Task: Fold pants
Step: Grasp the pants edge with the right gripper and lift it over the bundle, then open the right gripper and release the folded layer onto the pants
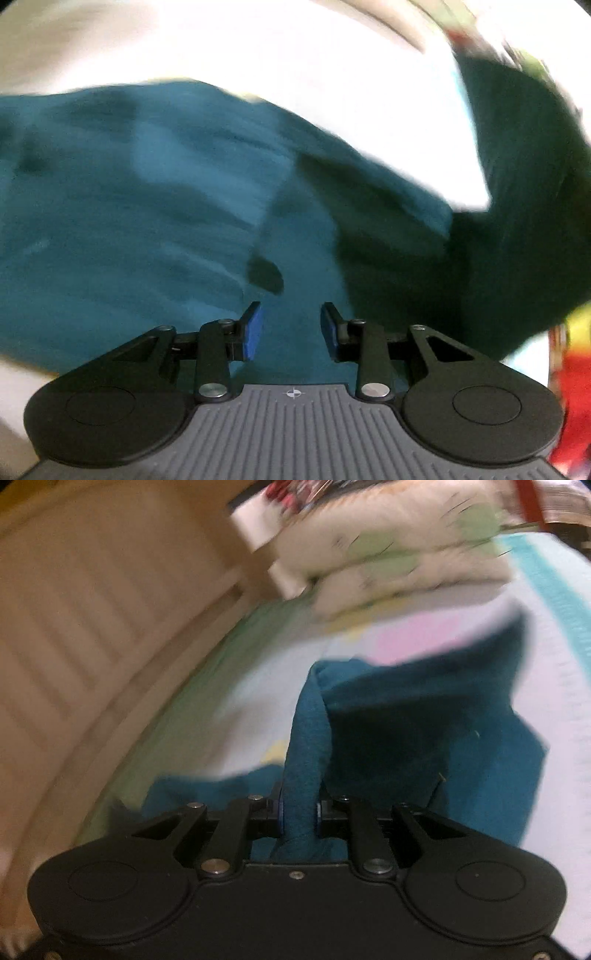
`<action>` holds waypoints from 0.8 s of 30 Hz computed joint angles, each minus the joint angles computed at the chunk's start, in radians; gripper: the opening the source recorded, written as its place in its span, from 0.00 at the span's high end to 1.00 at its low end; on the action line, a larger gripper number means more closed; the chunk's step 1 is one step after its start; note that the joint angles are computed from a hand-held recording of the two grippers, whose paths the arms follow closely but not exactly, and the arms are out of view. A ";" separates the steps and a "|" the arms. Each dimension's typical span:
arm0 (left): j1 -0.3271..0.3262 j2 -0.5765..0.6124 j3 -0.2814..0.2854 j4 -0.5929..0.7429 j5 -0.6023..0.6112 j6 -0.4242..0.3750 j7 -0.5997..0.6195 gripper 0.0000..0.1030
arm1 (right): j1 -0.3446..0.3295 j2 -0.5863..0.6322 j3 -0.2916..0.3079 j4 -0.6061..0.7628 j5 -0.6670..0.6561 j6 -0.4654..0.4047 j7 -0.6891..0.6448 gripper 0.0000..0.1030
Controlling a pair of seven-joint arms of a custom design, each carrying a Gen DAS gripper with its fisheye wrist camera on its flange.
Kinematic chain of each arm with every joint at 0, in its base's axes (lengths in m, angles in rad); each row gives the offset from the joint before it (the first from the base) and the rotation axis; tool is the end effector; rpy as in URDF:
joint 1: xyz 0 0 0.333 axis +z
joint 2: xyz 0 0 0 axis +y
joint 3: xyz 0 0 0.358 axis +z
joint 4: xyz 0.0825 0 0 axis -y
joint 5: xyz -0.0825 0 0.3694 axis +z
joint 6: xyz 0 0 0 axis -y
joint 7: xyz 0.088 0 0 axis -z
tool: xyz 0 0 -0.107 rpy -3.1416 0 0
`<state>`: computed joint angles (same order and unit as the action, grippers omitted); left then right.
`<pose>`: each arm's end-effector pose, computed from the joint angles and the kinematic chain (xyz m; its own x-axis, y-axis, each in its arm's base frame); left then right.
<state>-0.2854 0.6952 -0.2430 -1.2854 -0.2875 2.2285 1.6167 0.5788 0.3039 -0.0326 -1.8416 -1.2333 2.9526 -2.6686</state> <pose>0.6918 -0.3502 0.4143 -0.3596 -0.8447 0.3965 -0.9301 0.2902 -0.2252 0.5257 0.3955 0.4702 -0.1000 -0.8565 -0.5064 -0.6298 0.4485 -0.6342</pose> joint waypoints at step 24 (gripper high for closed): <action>0.009 0.034 -0.017 0.057 -0.013 0.017 0.080 0.66 | 0.244 0.182 -0.160 0.076 0.290 -0.071 -0.281 0.44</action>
<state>-0.2763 0.7294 -0.2597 -1.2280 -0.3000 2.2458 1.6963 0.8224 0.4862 -0.1922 -1.7652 -0.9436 2.8816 -2.9493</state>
